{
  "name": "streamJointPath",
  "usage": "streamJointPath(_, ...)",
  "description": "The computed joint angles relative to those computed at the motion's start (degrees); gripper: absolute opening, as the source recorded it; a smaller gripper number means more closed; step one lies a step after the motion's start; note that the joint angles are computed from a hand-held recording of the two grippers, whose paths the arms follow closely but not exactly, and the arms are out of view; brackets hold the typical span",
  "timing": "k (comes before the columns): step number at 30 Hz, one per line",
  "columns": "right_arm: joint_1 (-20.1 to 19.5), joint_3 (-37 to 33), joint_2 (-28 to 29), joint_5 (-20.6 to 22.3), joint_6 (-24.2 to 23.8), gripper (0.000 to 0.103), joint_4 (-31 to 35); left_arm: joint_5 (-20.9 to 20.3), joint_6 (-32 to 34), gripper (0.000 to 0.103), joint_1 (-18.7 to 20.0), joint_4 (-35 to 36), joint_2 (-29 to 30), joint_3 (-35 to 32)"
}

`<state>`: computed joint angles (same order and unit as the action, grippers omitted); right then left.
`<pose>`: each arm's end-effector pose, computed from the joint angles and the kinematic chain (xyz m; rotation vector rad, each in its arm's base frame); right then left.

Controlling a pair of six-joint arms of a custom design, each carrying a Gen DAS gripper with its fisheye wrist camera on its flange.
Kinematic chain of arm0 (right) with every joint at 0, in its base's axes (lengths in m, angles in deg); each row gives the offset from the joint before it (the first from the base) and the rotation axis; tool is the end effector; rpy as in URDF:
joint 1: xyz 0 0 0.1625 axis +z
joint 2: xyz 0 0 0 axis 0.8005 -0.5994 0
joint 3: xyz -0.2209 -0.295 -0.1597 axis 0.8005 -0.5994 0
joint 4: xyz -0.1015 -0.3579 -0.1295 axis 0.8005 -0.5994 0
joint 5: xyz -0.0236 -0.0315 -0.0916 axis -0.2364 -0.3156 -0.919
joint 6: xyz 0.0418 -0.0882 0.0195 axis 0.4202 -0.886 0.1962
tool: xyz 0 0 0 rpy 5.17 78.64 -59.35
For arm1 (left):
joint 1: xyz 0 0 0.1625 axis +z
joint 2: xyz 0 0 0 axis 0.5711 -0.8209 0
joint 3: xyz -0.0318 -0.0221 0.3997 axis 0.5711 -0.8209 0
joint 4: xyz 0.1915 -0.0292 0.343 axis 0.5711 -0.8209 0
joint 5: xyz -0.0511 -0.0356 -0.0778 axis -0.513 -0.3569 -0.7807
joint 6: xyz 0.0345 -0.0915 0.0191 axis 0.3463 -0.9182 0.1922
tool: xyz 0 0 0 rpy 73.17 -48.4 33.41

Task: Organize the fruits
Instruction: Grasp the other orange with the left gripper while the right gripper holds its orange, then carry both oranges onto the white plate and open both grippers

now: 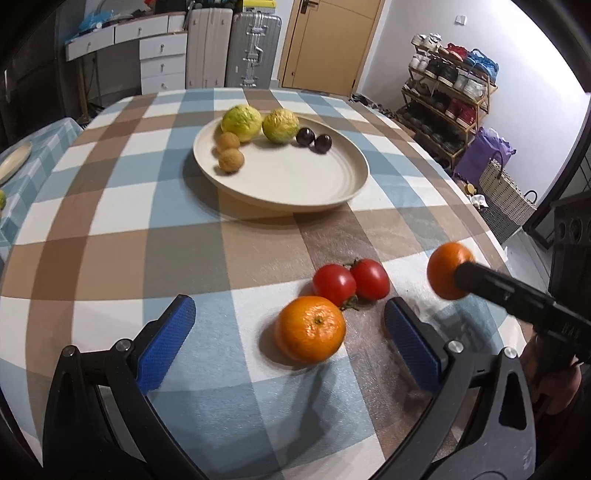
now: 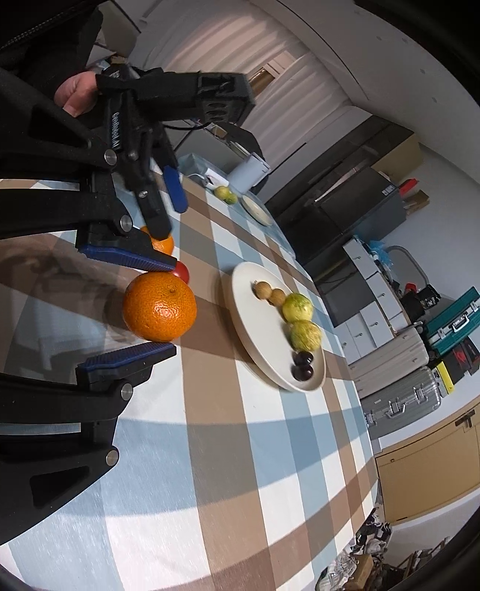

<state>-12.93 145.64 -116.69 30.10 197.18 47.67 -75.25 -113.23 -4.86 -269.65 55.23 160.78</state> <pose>-0.0265 -0.2623 0.1534 0.2825 -2.7424 1.1462 -0.2231 -0.3446 -0.0812 0.7665 2.5826 -0.5797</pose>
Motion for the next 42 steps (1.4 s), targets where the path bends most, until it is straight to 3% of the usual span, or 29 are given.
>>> streamJointPath(4, -2.4, 0.2, -1.6, -2.1, -1.9, 0.040, 2.1, -1.5, 0.3, 0.100, 0.8, 0.3, 0.5, -0.5)
streamJointPath(6, -2.9, 0.0, -1.8, -2.6, -2.3, 0.040, 2.5, -2.4, 1.3, 0.095, 1.0, -0.5, 0.7, -0.5)
streamJointPath(11, -3.6, -0.4, -1.4, -3.1, -2.4, 0.040, 2.8, -6.7, 2.4, 0.064, 2.3, -0.8, 0.5, -0.8)
streamJointPath(13, -3.5, -0.5, -1.0, -3.0, -2.4, 0.040, 2.7, -7.9, 2.5, 0.041, 2.7, -0.7, 0.3, -0.6)
streamJointPath(14, -3.6, -0.5, -1.0, -2.9, -2.4, 0.040, 2.7, -8.0, 2.9, 0.038, 2.7, -0.7, 0.3, -0.6)
streamJointPath(17, -3.7, -0.4, -1.0, -2.9, -2.4, 0.040, 2.7, -10.2, 3.4, 0.038, 3.7, -2.2, -0.1, 0.1)
streamJointPath(25, -1.8, -0.3, -1.5, -0.7, -1.1, 0.040, 1.6, -10.6, 4.5, 0.038, 3.5, -4.4, -1.2, 1.9)
streamJointPath(33, 2.3, -0.6, -2.3, 2.2, 2.5, 0.040, -0.8, -11.8, 5.5, 0.038, 4.5, -6.0, -3.4, 2.6)
streamJointPath(42, 9.5, -4.3, 0.0, 6.9, 8.1, 0.040, -1.9, -12.6, 9.4, 0.038, 7.3, -4.9, -6.4, -0.7)
